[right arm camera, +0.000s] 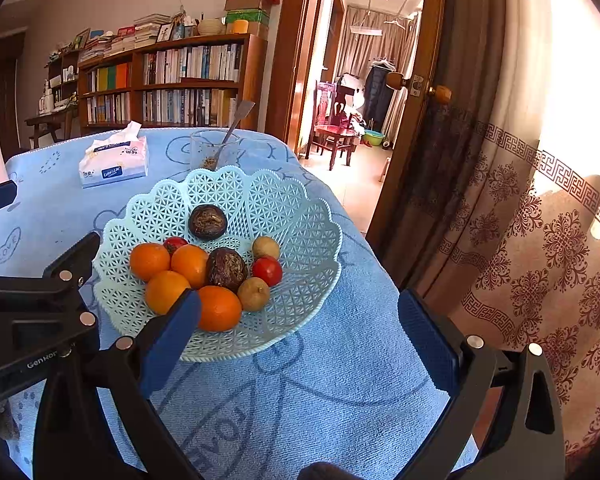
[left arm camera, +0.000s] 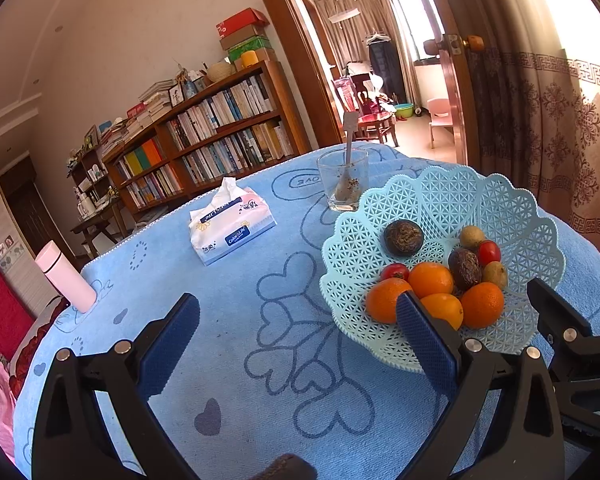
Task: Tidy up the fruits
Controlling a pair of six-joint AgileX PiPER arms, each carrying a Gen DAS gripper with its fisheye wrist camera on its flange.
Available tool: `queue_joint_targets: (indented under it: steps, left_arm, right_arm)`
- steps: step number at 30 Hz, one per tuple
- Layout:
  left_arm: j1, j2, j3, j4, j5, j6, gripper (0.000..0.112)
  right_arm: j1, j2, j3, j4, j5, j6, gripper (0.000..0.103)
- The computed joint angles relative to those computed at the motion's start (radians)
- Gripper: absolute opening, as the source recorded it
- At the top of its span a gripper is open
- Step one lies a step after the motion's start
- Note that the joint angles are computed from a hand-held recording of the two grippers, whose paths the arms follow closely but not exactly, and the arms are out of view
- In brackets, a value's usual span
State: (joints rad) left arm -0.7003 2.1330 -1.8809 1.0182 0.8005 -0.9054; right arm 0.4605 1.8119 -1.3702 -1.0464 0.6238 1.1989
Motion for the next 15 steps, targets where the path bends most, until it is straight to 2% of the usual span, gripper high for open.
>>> queue_joint_targets:
  steps: [4,15]
  left_arm:
    - [0.001,0.000,0.002,-0.001,-0.003,-0.004,0.098]
    - [0.022,-0.066,0.101,-0.004,-0.033,-0.054,0.098]
  right_arm:
    - [-0.024,-0.001,-0.003,0.060,-0.043,-0.046,0.100]
    - [0.029,0.021,-0.044,0.043,0.033,-0.043,0.100]
